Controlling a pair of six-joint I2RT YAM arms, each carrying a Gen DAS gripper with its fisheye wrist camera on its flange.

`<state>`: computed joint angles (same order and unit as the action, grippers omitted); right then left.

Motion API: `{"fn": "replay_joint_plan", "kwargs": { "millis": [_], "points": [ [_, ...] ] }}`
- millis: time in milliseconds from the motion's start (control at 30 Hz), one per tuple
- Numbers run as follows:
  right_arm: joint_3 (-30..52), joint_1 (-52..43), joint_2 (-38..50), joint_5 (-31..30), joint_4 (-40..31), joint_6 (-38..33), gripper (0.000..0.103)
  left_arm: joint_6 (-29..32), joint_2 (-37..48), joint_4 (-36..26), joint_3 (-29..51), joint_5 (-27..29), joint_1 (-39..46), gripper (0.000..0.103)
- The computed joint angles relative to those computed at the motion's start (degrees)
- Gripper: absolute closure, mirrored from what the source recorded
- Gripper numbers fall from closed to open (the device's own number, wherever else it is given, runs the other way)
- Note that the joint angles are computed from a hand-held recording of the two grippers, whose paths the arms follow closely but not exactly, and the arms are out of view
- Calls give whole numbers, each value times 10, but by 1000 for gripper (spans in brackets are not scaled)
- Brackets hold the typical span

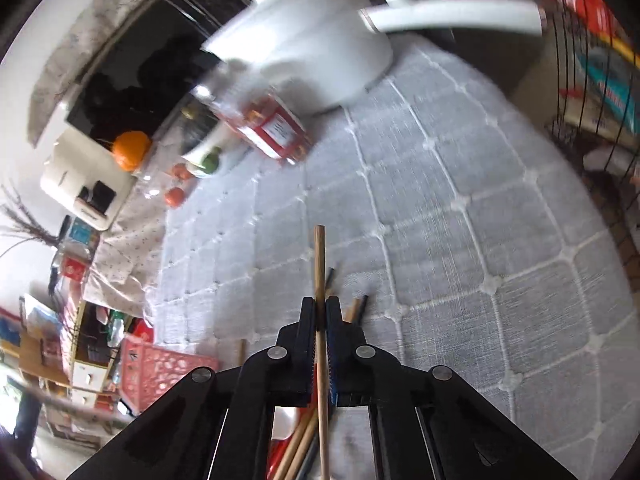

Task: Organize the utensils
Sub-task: 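Grasp a wooden chopstick with the right tool while the left tool lifts the wrapped chopsticks, then lower the wrapped chopsticks into the pink basket and open the left tool while the right tool carries its chopstick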

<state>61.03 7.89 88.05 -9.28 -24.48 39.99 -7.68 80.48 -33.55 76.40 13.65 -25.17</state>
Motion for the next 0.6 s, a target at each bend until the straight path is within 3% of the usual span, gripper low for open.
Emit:
{"fn": "replay_joint_plan", "kwargs": {
  "millis": [233,433,600],
  "points": [
    [8,100,-132,139,-42,-42,98,-15,-44,52,-20,-7,35,97],
    [38,177,-168,238,-55,-53,98,-16,-44,73,-22,-12,68,97],
    [76,219,-169,288,-52,-72,98,8,-5,47,-6,-28,72,97]
  ]
}}
